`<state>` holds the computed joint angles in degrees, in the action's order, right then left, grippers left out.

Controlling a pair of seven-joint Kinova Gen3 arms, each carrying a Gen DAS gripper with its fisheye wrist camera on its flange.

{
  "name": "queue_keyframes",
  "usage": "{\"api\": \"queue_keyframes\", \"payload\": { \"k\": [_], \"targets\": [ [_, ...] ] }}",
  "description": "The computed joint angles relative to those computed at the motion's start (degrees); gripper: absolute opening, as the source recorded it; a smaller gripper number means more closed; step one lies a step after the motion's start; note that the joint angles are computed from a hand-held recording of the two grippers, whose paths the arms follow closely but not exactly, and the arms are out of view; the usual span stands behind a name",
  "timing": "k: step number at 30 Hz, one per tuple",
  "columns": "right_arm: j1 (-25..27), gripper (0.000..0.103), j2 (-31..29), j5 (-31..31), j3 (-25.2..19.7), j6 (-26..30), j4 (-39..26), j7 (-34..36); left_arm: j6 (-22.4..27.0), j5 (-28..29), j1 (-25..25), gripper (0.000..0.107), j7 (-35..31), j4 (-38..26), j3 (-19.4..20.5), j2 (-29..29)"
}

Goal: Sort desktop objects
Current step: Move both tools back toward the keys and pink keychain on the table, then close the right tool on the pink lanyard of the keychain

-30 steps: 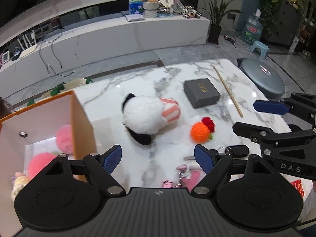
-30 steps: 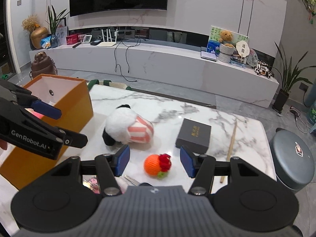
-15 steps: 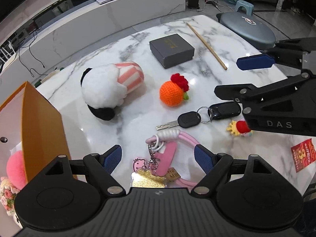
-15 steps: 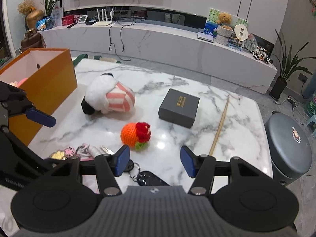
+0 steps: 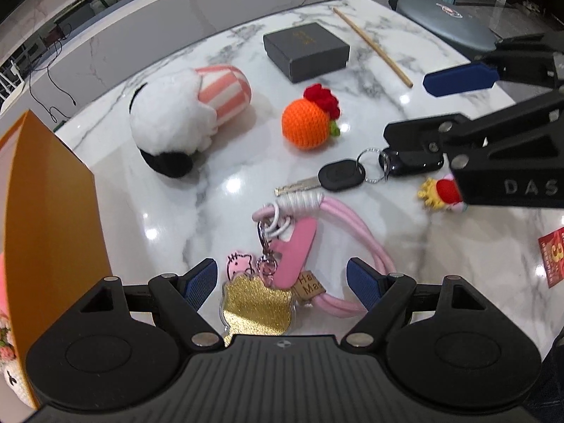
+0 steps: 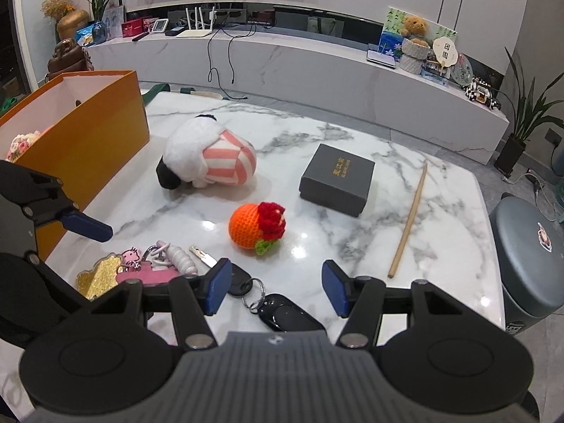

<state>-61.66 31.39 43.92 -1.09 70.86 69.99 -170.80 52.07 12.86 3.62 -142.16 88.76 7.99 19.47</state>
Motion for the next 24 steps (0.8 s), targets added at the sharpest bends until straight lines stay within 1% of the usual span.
{"api": "queue_keyframes", "payload": {
  "k": [12,14,16,18,22,24],
  "targets": [
    [1.0,0.059,-0.9,-0.1,-0.6,-2.9,1.9,-1.1,0.0,-0.5,-0.3,0.095,0.4,-0.1,-0.2,0.8],
    [1.6,0.059,-1.2,-0.7,-1.1,-5.0,2.7,-0.7,-0.1,-0.8,-0.3,0.095,0.6,-0.2,-0.4,0.9],
    [2.6,0.058,-1.8,-1.9,-1.7,-8.2,3.8,-0.4,0.0,-2.2,0.4,0.095,1.8,-0.7,-0.9,1.2],
    [3.6,0.05,-1.8,-3.4,-2.2,-10.9,4.5,0.7,0.5,-3.2,0.7,0.095,2.5,-1.2,-1.1,1.5],
    [4.2,0.05,0.2,-6.3,-2.1,-11.8,2.3,4.7,1.0,-2.9,-0.2,0.095,1.9,-1.4,-0.7,1.3],
    [4.6,0.05,0.8,-7.6,-1.7,-13.4,2.0,5.6,1.6,-2.5,-0.8,0.095,0.7,-1.4,-0.5,0.9]
  ]
}}
